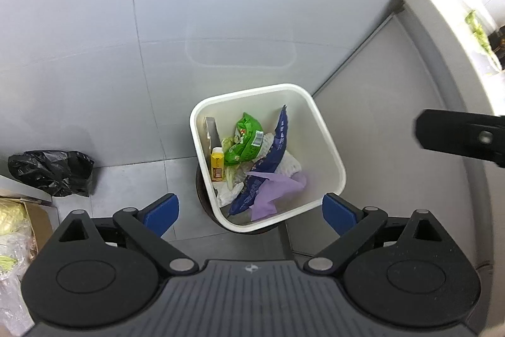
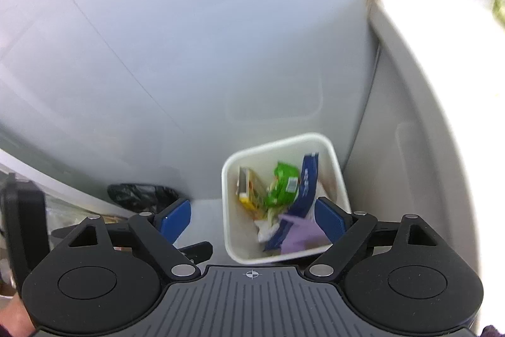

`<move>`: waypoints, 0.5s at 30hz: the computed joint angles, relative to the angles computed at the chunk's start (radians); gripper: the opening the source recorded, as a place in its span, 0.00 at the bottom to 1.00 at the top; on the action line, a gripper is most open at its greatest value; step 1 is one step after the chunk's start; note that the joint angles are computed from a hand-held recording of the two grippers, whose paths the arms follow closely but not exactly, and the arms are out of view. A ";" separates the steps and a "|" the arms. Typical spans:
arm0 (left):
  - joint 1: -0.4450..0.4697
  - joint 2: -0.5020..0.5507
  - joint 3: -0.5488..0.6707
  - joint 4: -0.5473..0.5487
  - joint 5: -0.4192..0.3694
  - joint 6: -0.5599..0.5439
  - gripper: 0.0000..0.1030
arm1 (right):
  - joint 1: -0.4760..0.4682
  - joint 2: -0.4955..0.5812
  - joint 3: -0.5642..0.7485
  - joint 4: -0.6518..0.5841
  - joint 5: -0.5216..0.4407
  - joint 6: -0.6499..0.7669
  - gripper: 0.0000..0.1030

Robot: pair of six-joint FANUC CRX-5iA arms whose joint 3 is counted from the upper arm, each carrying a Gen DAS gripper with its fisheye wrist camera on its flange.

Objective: Collect trash
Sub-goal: 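Move both open tools up from the wastebasket toward the cabbage leaves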

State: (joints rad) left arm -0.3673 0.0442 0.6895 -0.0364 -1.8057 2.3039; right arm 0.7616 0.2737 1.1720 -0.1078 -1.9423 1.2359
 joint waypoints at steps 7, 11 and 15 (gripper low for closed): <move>-0.037 0.087 0.192 -0.022 -0.047 -0.009 0.96 | -0.040 -0.064 -0.022 0.088 0.085 0.047 0.89; -0.066 0.170 0.355 -0.029 -0.078 -0.039 0.97 | -0.109 -0.028 0.071 0.134 0.069 0.076 0.89; -0.101 0.307 0.604 -0.041 -0.159 -0.087 0.98 | -0.196 -0.010 0.115 0.155 0.076 0.106 0.90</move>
